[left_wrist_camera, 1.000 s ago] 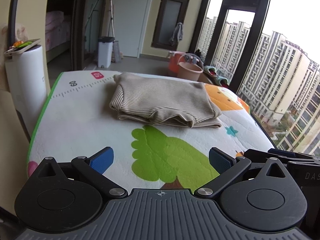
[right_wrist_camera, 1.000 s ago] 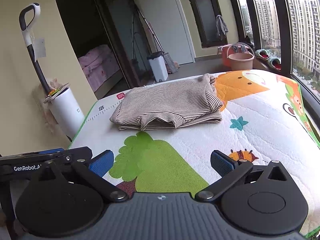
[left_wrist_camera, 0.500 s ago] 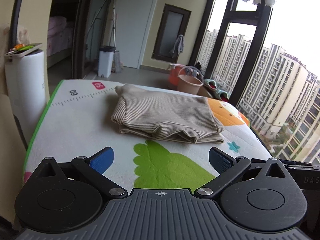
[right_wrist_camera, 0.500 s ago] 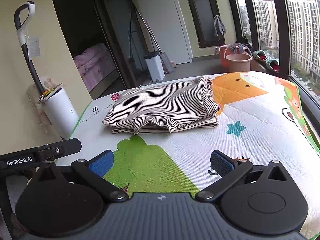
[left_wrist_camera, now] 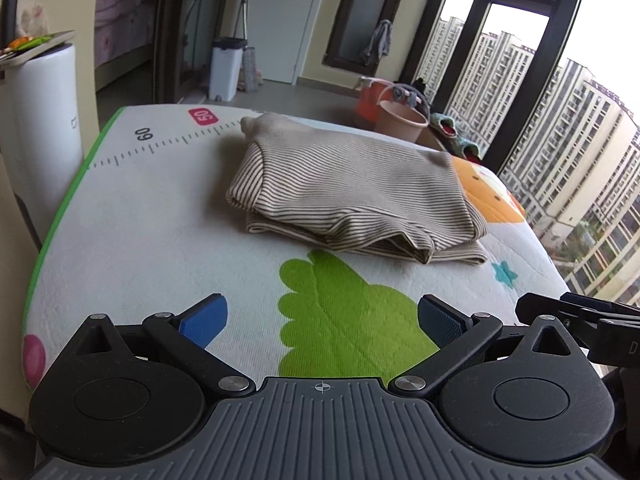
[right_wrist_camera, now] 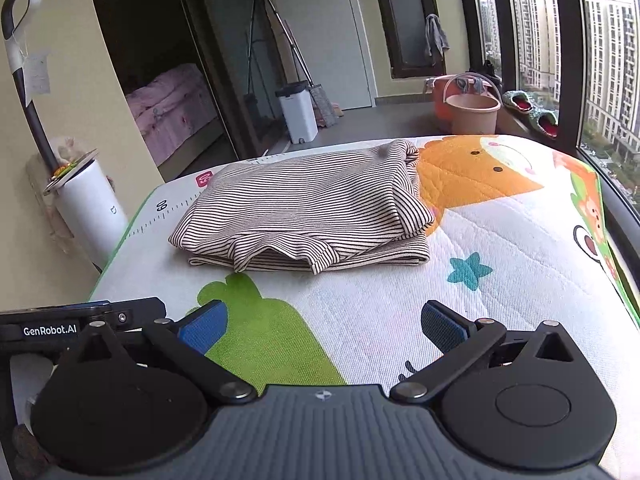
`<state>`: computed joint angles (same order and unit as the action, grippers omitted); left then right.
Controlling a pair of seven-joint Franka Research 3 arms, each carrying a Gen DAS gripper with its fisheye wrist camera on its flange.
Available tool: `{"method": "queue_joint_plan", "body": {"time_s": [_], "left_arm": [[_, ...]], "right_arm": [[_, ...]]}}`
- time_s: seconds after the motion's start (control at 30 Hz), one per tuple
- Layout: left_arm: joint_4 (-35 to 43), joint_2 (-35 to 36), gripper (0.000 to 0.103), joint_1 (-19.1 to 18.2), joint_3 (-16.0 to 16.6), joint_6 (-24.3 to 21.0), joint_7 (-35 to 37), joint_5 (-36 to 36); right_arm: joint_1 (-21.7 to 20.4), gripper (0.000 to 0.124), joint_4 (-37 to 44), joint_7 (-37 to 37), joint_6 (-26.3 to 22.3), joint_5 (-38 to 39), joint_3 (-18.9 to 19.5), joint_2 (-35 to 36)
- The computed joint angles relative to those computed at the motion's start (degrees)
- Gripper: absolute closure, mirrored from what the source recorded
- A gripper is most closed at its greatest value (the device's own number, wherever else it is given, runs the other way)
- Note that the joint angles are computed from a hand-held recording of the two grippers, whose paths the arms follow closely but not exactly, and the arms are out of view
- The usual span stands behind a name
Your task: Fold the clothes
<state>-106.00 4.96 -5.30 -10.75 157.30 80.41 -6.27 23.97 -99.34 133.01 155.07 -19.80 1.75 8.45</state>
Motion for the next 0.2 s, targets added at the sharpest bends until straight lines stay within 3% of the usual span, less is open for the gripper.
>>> {"method": "queue_joint_plan", "body": {"time_s": [0.2], "left_arm": [[5.42, 4.98, 0.000, 0.35, -0.35, -2.95, -0.09, 1.15]], "right_arm": [[-0.39, 0.021, 4.53, -3.83, -1.10, 2.32, -0.74, 4.43]]}}
